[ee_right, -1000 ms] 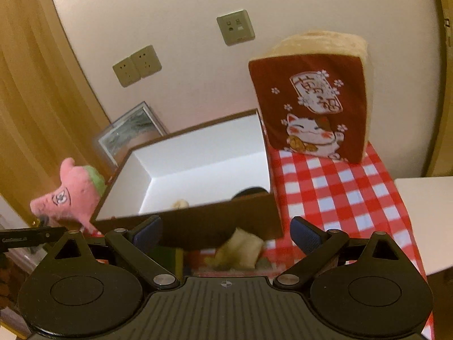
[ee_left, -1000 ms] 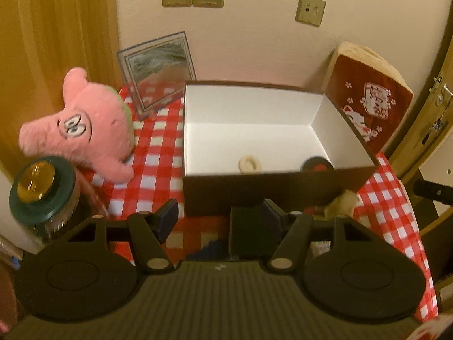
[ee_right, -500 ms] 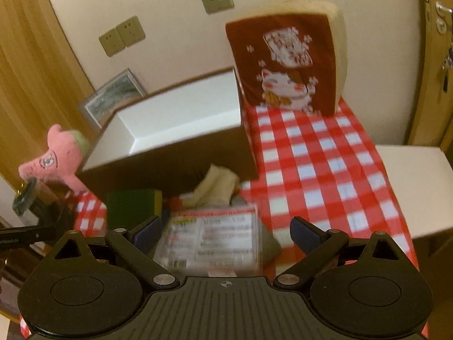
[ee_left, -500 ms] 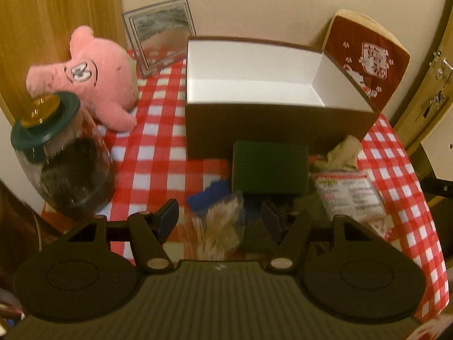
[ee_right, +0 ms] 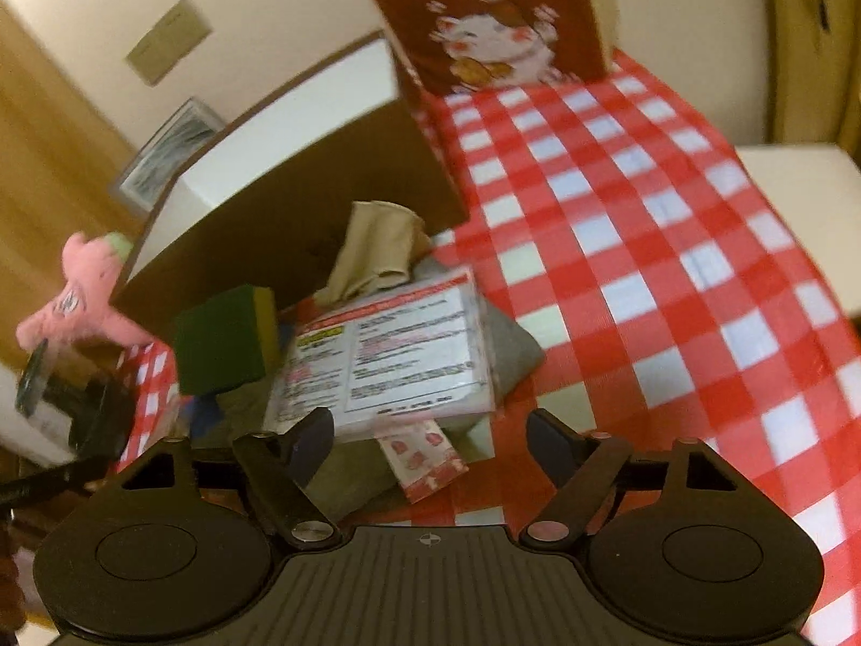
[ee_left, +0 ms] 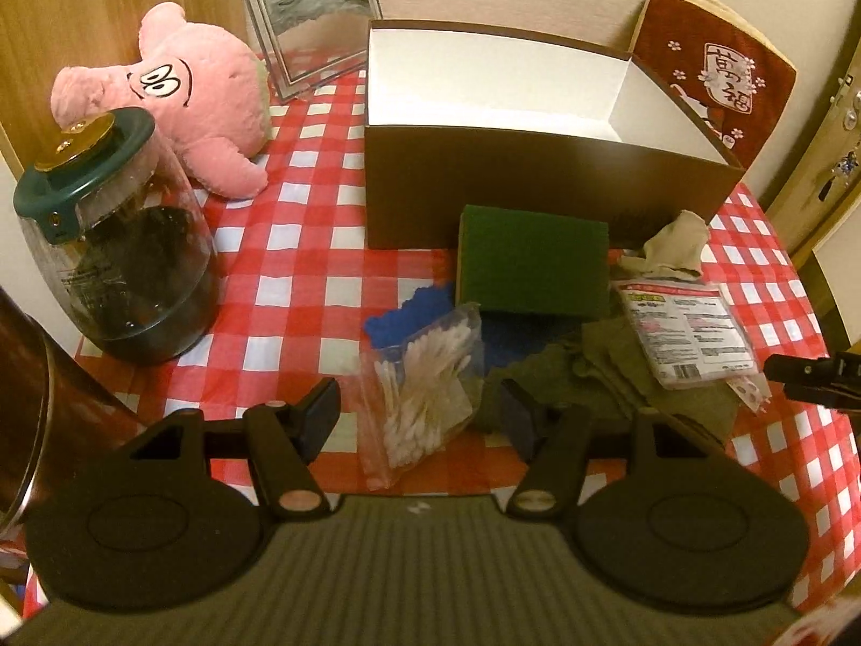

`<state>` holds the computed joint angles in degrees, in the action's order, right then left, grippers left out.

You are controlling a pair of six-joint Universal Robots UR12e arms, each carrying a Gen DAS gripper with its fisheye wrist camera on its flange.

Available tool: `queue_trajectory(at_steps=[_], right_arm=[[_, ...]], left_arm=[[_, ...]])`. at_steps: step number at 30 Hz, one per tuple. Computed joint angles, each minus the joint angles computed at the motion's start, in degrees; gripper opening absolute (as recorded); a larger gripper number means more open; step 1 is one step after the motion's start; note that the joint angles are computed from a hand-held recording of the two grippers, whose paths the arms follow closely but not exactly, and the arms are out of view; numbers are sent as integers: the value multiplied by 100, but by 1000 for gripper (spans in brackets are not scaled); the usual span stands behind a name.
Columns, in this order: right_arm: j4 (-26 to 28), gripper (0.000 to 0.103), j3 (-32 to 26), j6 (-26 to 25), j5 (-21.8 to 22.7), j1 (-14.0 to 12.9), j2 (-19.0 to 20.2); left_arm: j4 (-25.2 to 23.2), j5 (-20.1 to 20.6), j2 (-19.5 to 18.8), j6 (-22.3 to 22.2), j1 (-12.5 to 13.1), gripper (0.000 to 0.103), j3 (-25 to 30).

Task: Organize soft objects
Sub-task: 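Move the left tool to the cotton swab bag while the right tool reaches the printed packet, then grasp the cotton swab bag with the left tool while the right tool grasps the printed packet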

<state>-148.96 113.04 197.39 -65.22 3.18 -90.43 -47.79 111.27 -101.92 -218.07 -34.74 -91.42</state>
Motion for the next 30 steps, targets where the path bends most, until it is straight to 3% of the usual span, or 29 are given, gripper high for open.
queue_trajectory(at_steps=[7, 11, 16, 23, 30], right_arm=[[-210, 71, 45, 835, 377, -142, 217], [-222, 68, 20, 1010, 464, -144, 320], [-339, 55, -9, 1069, 603, -141, 330], [-1012, 48, 17, 1396, 724, -127, 325], [-1161, 36, -64, 1934, 947, -41, 567]], left_arm=[[-93, -42, -41, -2, 65, 62, 23], [-107, -100, -71, 47, 96, 62, 46], [-44, -149, -100, 127, 130, 62, 58], [-18, -214, -128, 158, 172, 62, 66], [-41, -233, -154, 207, 209, 61, 47]])
